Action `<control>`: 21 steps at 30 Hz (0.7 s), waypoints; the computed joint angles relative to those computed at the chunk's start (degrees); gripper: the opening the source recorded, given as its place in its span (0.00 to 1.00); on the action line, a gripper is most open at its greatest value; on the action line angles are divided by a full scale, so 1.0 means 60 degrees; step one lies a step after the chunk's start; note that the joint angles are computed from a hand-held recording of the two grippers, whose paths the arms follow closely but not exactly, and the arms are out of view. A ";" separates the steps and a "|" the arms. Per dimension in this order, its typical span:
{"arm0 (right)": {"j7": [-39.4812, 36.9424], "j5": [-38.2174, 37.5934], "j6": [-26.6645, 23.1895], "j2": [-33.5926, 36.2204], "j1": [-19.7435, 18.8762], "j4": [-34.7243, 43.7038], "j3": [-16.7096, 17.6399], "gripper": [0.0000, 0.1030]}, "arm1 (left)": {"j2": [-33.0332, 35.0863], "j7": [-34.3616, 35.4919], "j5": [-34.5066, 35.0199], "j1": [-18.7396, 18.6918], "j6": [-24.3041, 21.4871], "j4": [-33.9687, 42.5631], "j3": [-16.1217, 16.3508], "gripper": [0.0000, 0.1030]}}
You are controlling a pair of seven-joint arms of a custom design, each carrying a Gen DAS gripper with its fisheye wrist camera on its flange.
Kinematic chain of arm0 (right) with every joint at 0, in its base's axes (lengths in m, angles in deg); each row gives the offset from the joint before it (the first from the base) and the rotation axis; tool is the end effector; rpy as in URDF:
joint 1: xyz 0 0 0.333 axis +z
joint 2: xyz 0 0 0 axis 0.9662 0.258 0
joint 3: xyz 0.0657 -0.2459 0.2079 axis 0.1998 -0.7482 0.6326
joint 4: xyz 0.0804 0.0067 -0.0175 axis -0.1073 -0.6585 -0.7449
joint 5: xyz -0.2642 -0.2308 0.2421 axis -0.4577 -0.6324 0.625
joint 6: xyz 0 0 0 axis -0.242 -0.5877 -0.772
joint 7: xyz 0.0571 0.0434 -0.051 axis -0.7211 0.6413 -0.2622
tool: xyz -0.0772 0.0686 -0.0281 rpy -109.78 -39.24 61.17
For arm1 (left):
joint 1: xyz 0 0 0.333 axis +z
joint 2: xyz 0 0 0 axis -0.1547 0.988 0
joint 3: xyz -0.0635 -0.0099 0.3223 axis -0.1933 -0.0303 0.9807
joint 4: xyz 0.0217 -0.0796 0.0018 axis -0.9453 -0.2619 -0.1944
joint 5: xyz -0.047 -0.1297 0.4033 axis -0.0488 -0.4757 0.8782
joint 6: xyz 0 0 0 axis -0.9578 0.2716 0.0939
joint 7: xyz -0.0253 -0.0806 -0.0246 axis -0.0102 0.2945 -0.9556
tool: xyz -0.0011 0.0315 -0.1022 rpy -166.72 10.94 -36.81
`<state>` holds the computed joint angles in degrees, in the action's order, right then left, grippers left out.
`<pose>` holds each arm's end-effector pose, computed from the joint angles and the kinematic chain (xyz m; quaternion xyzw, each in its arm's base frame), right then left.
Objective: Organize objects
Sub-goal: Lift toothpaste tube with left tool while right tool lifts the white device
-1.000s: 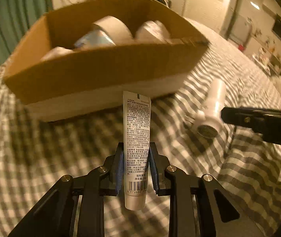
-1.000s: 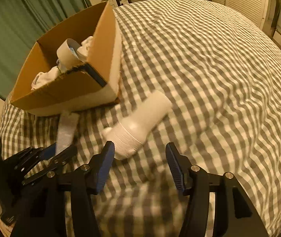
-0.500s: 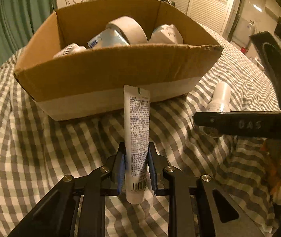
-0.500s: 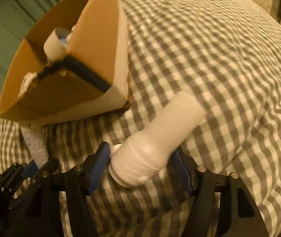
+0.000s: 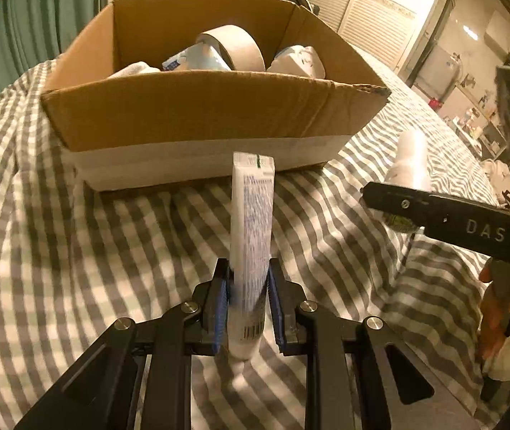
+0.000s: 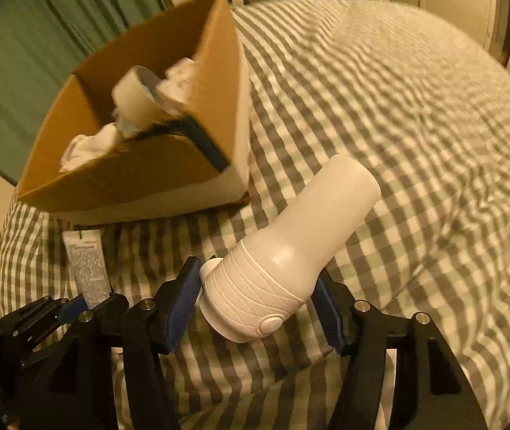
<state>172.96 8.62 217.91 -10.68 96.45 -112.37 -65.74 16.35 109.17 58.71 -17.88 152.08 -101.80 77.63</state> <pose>0.7270 0.3776 0.3922 -0.8001 0.5450 -0.0795 0.2379 0.5674 -0.1728 0.3651 -0.7581 0.5947 -0.2201 0.1524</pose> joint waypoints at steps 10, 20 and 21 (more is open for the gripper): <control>-0.0179 -0.0946 0.2067 -0.1772 0.0279 -0.2308 -0.0024 0.58 | -0.1757 -0.2189 0.1537 0.0685 -0.0464 -0.0908 -0.0663 0.12; -0.0609 -0.0620 0.2948 -0.3223 0.0031 -0.4100 0.0351 0.58 | -0.2668 -0.2461 0.1619 0.1393 -0.0605 -0.1317 -0.1587 0.10; -0.0621 -0.0602 0.2961 -0.3252 0.0028 -0.4122 0.0345 0.58 | -0.2598 -0.2295 0.1520 0.1380 -0.0567 -0.1288 -0.1591 0.10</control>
<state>169.23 5.00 235.67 -30.20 96.62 -137.10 -63.67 0.76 95.40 67.83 -9.59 148.67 -109.53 68.09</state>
